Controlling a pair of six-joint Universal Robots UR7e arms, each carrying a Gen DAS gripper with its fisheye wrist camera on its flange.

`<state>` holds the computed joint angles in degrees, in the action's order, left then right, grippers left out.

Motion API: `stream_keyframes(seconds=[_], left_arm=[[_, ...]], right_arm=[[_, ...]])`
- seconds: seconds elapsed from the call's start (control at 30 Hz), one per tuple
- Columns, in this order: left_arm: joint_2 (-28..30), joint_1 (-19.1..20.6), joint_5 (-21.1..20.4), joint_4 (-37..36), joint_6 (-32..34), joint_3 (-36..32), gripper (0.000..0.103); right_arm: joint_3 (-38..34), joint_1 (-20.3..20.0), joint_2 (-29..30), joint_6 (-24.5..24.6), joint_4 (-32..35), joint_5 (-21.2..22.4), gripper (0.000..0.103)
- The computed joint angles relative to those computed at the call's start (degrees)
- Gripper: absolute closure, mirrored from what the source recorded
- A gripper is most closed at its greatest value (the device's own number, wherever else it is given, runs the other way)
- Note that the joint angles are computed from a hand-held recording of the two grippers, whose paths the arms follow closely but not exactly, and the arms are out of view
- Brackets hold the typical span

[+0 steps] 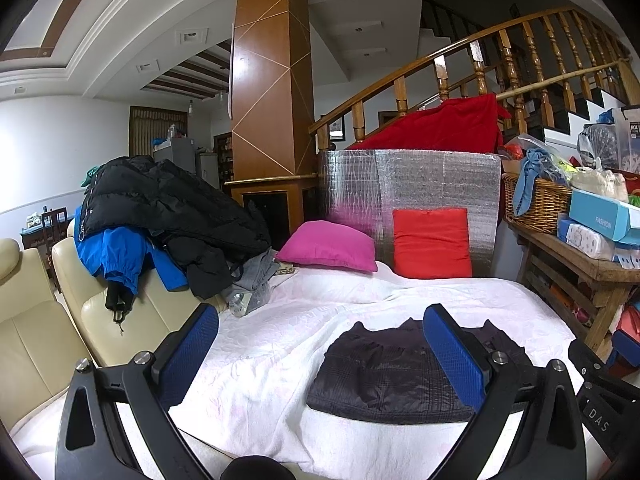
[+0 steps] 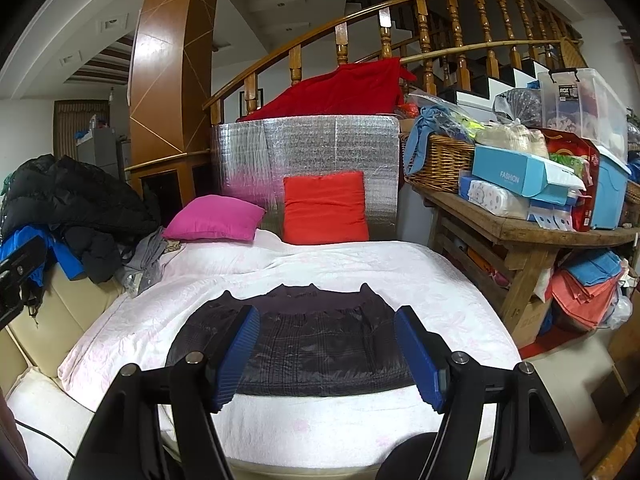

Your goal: Fold large clothes

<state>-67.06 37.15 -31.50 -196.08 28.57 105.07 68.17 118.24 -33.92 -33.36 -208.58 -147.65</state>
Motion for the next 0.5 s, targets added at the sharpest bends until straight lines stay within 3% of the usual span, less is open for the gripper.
stream_keyframes(seconds=[0.5], left_arm=[[0.08, -0.11, 0.19, 0.44, -0.72, 0.19, 0.001]], right_arm=[[-0.35, 0.05, 0.27, 0.09, 0.37, -0.08, 0.029]])
